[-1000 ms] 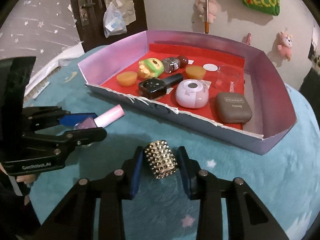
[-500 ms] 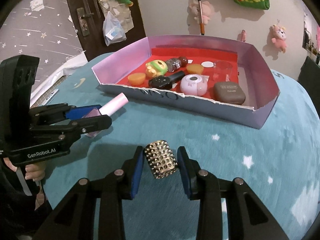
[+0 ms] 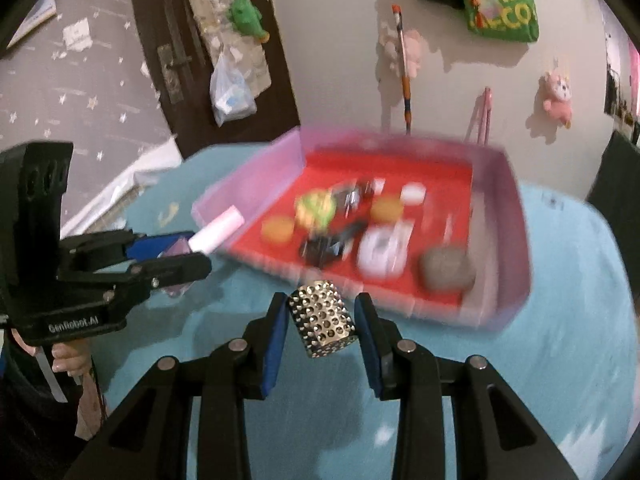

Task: Organize rigid objects
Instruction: 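Carry the nail polish and gold roller into the pink box and lower them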

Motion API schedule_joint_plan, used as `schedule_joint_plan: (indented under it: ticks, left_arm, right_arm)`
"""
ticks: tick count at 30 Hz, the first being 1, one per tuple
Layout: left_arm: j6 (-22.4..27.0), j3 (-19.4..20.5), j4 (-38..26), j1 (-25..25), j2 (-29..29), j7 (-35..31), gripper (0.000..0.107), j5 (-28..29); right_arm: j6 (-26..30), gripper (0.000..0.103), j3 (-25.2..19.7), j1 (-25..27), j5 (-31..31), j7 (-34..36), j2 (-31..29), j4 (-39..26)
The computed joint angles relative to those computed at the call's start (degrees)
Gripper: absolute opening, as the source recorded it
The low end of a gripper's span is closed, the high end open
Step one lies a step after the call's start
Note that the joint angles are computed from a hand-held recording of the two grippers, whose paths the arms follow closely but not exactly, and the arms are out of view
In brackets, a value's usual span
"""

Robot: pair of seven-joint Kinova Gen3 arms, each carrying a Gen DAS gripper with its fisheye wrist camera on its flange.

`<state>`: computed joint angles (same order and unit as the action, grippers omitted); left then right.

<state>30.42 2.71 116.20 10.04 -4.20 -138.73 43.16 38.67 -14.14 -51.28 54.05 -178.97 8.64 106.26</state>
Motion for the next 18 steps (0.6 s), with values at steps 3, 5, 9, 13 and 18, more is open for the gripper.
schedule_joint_plan:
  ticks: [3,5,9,13,18]
  left_arm:
    - [0.79,-4.18,-7.63,5.28,5.63,5.71,0.034,-6.99]
    - [3.32,-9.23,-12.94,10.59,9.28,10.03,0.034,-11.65]
    - [8.40,-16.73,-22.70,18.90,16.68,18.61,0.034,-20.97]
    - [13.26,-9.93,-30.58,14.41,22.76,26.15,0.034,-29.92]
    - [16.71,-5.18,-36.16,12.57,27.50,31.64,0.034,-37.96]
  right_arm:
    - [0.48,0.037,-2.53,7.55,-3.33,6.99,1.37,-5.64]
    - [3.21,0.037,-5.98,12.86,-6.46,11.65,3.80,-10.66]
    - [10.15,0.037,-14.86,23.47,-9.26,20.97,11.68,-21.28]
    - [19.47,0.037,-24.44,30.64,-8.74,30.29,20.55,-31.90]
    - [25.06,0.037,-18.20,28.50,-18.09,41.46,25.95,-41.73]
